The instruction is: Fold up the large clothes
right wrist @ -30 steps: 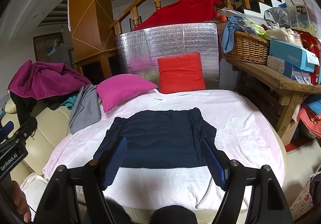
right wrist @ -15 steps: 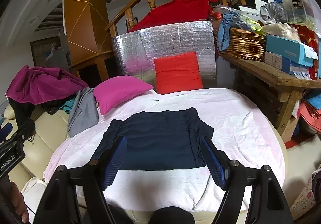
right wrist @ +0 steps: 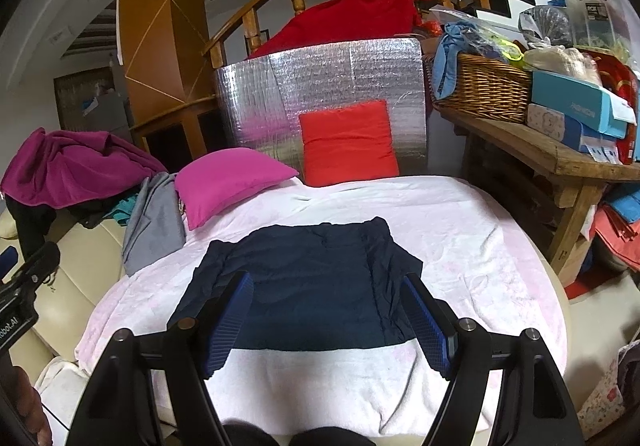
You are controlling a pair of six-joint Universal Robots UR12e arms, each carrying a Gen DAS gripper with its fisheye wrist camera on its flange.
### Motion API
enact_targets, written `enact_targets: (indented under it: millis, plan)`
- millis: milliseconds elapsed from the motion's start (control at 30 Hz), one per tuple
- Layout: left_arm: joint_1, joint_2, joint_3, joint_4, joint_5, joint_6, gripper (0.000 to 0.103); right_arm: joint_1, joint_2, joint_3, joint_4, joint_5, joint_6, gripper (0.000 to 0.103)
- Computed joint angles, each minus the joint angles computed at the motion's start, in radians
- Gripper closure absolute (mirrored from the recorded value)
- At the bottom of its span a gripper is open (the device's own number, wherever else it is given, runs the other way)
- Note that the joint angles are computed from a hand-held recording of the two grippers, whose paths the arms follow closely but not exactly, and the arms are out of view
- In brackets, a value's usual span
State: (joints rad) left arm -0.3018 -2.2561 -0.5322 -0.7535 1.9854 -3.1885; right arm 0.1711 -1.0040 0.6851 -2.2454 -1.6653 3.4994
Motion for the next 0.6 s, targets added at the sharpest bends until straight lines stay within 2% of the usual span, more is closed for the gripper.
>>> enact_targets:
  millis: [200,400,500,533,600]
  plan:
    - [0.014,-0.034,0.055,-0.04,-0.006,-0.02,0.0,0.004,0.057,-0.09,0.047,0.001,-0.011,0.024]
    - [0.028,-0.084,0.138,-0.093,-0.02,-0.026,0.0,0.003,0.144,-0.234,0.112,0.018,-0.022,0.024]
    - [0.043,-0.117,0.19,-0.109,-0.072,-0.028,0.0,-0.008,0.186,-0.301,0.138,0.041,-0.022,0.024]
    - [0.054,-0.136,0.221,-0.128,-0.112,-0.042,0.0,-0.019,0.206,-0.332,0.155,0.058,-0.004,0.024]
    - [0.076,-0.199,0.341,-0.219,-0.167,-0.083,0.0,-0.038,0.241,-0.381,0.188,0.048,0.023,0.024]
